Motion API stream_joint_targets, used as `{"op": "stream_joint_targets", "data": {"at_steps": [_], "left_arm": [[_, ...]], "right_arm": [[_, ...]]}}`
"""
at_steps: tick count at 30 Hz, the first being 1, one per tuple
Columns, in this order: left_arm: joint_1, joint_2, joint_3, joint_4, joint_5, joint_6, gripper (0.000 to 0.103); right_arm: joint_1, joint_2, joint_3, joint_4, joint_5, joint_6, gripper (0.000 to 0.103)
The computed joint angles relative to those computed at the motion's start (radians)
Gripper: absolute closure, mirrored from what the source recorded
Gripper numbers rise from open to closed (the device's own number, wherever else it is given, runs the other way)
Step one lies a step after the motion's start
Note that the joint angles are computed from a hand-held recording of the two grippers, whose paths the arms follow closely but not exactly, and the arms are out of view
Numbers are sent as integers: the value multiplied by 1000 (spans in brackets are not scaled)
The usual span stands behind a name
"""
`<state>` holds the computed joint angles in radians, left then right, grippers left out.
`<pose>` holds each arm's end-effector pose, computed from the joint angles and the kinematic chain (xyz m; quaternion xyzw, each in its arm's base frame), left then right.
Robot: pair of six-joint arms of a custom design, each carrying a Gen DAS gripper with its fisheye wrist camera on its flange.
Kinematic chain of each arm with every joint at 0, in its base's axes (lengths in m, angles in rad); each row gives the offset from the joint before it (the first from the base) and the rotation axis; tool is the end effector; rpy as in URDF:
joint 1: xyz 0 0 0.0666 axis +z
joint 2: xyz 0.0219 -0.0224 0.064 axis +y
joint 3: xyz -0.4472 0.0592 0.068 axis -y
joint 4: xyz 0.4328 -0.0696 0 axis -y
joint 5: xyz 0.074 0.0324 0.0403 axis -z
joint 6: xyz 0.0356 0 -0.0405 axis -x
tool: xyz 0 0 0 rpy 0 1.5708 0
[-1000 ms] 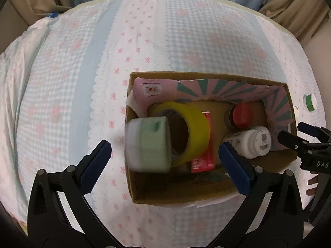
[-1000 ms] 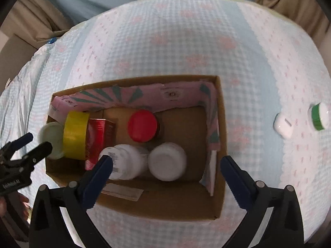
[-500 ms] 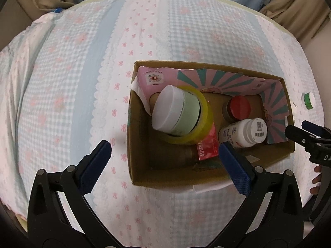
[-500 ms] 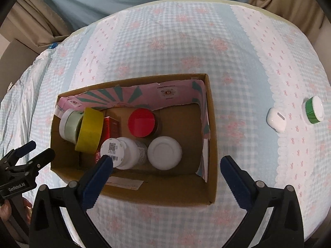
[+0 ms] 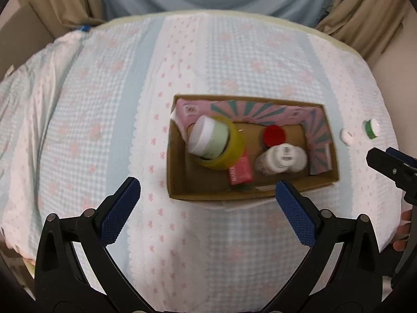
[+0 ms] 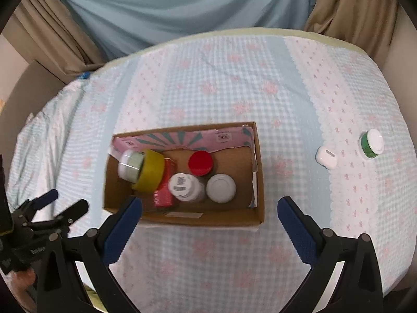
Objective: Organize rigid objects
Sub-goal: 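Release the pale green jar with the left tool while the right tool releases the black-lidded jar, then grasp the white earbud case with the left tool while the right tool grasps the green jar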
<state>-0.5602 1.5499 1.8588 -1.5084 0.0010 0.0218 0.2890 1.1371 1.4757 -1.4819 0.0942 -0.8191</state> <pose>0.4508 -0.2833 0.6085 0.2615 0.9474 -0.0534 0.1767 0.3357 0.0959 0.6091 0.2654 0.9395 0.0724 0.2044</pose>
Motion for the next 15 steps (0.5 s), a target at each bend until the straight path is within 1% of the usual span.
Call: {"op": "stream_joint_targets", "data": {"at_steps": [2,5,9,10,13,14,15], "left_arm": [[-22,-6,21,-8,-5,3,0],[-64,-15,47,-9,-2,17,0],[-133,-20,81,-14,-7,53,0],[-150,-21,85,-12,-13,64,0],[-219,-22,103,-10,-50,113,0],[-251,-20,112,-11,-71,140,0],[-275,-17,120,-11,-87,162,0]], "right_arm": [[-1,-22,11,0,-4,-8,0],[-6,-46,31,-46,15,3,0],[-17,-94,42,-111,88,17,0],[-25,-107,39,-120,92,23,0],[-83,-172,19,-139,85,60,0],[-105,-190,16,-143,79,81,0],[-148,-217,8,-146,64,126,0]]}}
